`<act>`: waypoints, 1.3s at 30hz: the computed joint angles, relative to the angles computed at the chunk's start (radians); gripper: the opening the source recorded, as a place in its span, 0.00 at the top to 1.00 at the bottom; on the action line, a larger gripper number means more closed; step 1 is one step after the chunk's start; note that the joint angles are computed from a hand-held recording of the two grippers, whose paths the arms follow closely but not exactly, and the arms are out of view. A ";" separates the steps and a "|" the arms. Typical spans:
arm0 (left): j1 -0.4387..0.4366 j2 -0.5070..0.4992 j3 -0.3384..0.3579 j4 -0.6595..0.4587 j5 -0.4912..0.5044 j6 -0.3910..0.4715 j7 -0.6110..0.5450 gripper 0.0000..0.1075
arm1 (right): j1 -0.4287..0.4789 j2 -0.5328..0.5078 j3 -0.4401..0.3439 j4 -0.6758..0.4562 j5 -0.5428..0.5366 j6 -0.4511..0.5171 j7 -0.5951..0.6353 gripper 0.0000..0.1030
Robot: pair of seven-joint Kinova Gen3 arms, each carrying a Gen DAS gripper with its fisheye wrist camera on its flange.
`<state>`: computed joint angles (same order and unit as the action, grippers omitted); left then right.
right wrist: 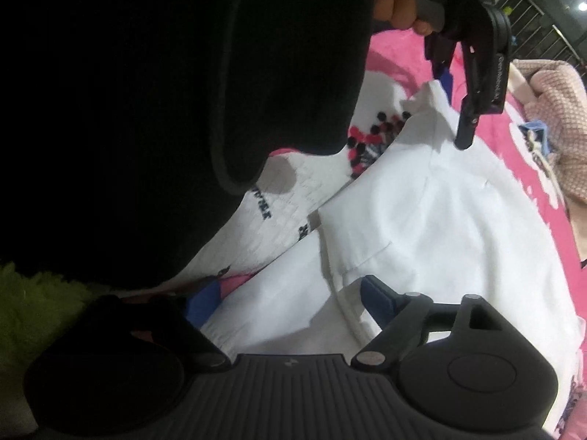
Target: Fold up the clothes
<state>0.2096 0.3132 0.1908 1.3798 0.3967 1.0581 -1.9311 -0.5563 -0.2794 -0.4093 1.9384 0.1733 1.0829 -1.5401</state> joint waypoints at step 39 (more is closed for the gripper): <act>0.008 -0.030 0.002 -0.063 0.088 0.027 0.166 0.98 | 0.181 -0.215 0.105 0.023 -0.013 -0.059 -0.344 0.96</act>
